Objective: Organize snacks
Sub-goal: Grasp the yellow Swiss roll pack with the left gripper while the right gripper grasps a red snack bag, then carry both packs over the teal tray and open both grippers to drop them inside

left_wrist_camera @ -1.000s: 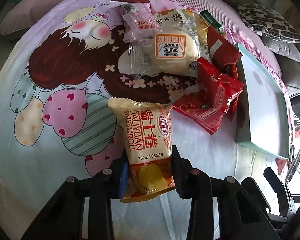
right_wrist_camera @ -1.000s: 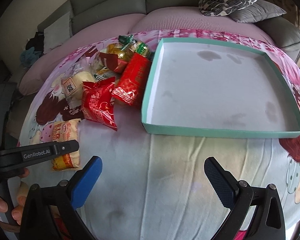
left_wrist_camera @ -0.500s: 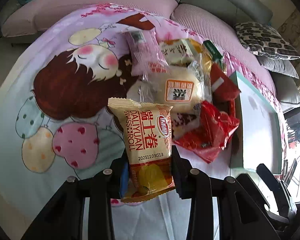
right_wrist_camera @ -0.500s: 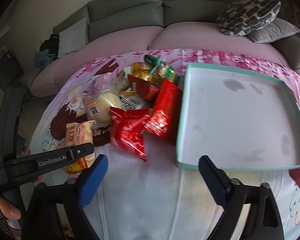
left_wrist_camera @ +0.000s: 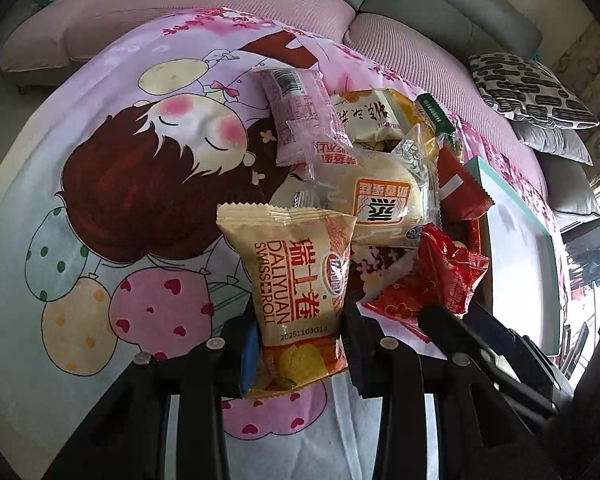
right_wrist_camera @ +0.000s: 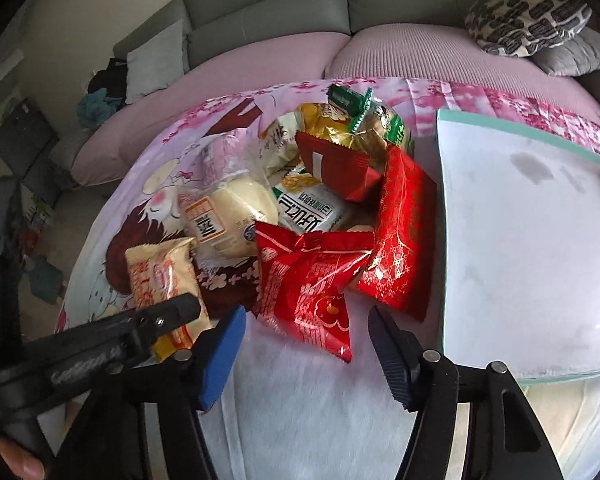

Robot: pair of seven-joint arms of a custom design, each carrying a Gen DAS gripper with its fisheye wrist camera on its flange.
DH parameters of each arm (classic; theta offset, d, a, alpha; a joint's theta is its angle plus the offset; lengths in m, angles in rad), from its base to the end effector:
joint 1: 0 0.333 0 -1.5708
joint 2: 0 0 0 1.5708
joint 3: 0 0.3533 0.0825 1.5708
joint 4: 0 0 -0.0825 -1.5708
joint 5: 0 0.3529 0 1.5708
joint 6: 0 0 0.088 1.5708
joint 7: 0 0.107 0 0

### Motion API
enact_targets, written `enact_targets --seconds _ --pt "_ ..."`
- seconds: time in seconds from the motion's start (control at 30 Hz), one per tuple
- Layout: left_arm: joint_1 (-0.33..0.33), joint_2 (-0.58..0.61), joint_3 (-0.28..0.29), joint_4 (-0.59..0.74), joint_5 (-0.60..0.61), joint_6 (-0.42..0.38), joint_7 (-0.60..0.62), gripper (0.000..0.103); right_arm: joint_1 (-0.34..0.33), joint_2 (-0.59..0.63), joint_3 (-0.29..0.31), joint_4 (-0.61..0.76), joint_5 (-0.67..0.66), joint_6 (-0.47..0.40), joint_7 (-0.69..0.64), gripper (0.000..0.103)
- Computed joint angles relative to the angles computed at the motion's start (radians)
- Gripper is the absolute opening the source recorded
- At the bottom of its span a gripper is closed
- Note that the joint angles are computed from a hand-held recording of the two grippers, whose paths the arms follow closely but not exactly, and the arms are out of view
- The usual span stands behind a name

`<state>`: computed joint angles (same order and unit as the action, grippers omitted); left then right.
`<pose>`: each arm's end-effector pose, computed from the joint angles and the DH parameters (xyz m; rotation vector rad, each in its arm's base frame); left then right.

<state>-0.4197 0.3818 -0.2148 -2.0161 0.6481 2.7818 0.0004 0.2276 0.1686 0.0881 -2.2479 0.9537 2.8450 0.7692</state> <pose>0.4925 -0.3817 0.3609 -2.4471 1.6168 -0.6812 0.5311 0.1266 0.3822 -2.0064 1.5620 -0.1077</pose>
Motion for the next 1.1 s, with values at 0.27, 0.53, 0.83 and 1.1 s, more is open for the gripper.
enact_targets --seconds 0.27,0.53,0.83,1.1 --pt "0.0 0.016 0.004 0.014 0.002 -0.003 0.008 0.038 -0.011 0.037 0.008 0.038 0.032 -0.026 -0.012 0.055" --pt "-0.011 0.014 0.003 0.026 0.0 -0.043 0.006 0.038 -0.025 0.045 0.018 0.057 0.099 -0.046 -0.067 0.044" --pt "-0.03 -0.016 -0.006 0.032 0.013 -0.121 -0.002 0.037 -0.031 -0.003 0.009 0.036 0.2 -0.071 -0.16 0.036" --pt "-0.05 -0.044 -0.023 0.054 0.029 -0.199 -0.003 0.037 -0.042 -0.071 -0.018 0.005 0.308 -0.128 -0.252 0.034"
